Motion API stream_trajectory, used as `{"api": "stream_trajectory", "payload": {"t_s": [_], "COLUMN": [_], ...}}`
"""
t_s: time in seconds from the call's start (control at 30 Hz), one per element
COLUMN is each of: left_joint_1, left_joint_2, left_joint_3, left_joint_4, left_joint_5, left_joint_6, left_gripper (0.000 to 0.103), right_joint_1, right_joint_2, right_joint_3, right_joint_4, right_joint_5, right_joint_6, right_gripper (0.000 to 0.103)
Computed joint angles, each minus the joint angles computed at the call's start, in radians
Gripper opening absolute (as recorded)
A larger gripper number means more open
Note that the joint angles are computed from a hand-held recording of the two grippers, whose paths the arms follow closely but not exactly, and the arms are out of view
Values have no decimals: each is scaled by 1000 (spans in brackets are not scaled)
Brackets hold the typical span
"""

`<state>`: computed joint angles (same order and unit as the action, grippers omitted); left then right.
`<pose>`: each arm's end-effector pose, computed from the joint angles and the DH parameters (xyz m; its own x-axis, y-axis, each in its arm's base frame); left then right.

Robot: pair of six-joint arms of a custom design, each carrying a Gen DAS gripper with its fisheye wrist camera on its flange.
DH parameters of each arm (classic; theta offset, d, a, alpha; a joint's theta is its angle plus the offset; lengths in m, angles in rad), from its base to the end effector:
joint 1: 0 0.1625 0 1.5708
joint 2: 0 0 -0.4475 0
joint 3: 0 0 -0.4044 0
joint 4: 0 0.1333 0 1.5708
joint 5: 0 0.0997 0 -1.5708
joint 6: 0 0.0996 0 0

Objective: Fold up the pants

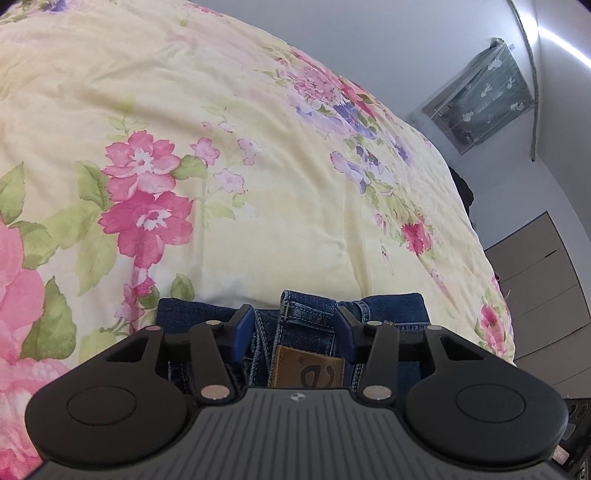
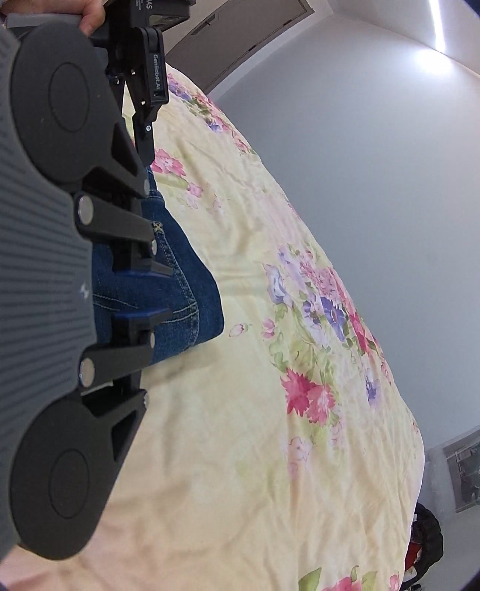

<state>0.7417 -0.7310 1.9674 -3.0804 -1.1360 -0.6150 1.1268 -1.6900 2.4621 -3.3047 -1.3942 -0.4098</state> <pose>-0.3139 -0.5253 0.0192 -0.9785 0.1082 -0.1756 0.1780 0.8728 -0.4544 -0.0245 -0.4025 0.3504 -0.9701 0.0627 0.2346 -0.1535 0.5904 -0.7923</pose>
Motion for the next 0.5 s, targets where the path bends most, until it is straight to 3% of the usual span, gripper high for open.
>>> {"api": "stream_trajectory", "payload": {"t_s": [0.1,0.23,0.37,0.5], "left_joint_1": [1,22,60,25], "left_joint_2": [-27,-20,29,50], "left_joint_3": [-4,18,-10,-30], "left_joint_4": [109,22,-48,-14], "left_joint_5": [-1,-50,-139,-50], "left_joint_6": [-45,-69,-125,-81], "left_gripper": [48,50,55,44], "right_joint_1": [-6,-5,0,-3], "right_joint_2": [1,9,16,26], "right_joint_3": [0,-6,-9,-11], "right_joint_4": [-7,-5,-7,-32], "right_joint_5": [4,8,-7,-20], "right_joint_6": [15,30,31,46], "right_gripper": [14,21,21,21]}}
